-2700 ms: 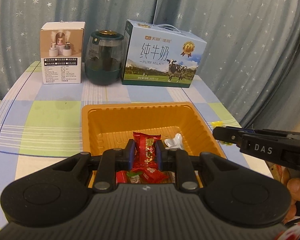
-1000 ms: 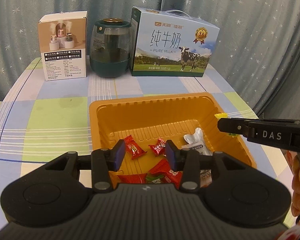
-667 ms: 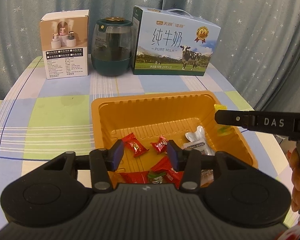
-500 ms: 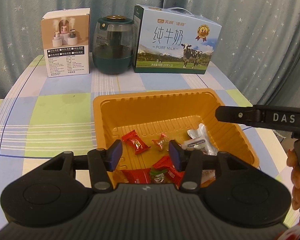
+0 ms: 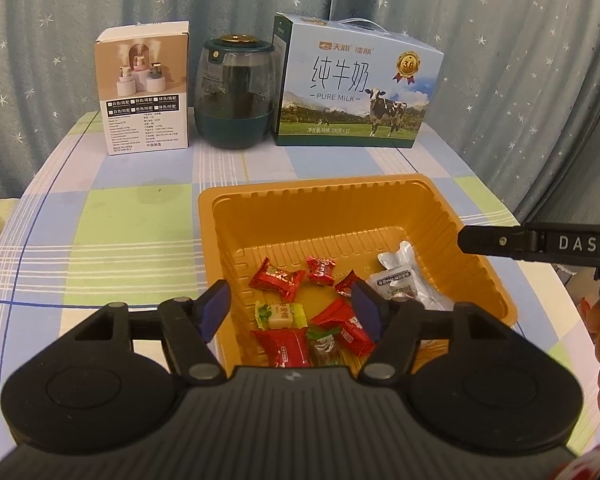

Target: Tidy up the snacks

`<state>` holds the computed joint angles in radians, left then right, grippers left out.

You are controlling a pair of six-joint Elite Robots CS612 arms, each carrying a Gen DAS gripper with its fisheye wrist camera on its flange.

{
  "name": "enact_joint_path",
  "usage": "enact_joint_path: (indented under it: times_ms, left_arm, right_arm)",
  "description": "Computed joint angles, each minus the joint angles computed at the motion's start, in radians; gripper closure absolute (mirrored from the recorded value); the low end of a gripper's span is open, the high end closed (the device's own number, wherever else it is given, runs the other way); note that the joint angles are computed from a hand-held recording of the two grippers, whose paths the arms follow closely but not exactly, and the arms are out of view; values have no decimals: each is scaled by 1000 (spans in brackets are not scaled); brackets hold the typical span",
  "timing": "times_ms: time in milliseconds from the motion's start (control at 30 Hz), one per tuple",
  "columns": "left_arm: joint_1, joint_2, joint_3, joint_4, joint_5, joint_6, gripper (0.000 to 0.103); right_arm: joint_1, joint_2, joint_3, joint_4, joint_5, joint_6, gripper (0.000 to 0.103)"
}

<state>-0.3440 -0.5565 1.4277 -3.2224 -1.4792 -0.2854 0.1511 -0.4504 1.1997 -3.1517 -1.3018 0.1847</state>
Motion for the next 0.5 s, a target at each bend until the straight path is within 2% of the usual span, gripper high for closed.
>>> enact_joint_path:
  times_ms: [367, 500]
  left_arm:
    - [-22, -51, 86, -57, 46, -4, 22]
    - [-37, -73, 130, -99, 71, -11, 8]
  right_arm:
    - [-5, -56, 98, -26, -5, -6, 36]
    - [-10, -81, 144, -41, -8, -3, 36]
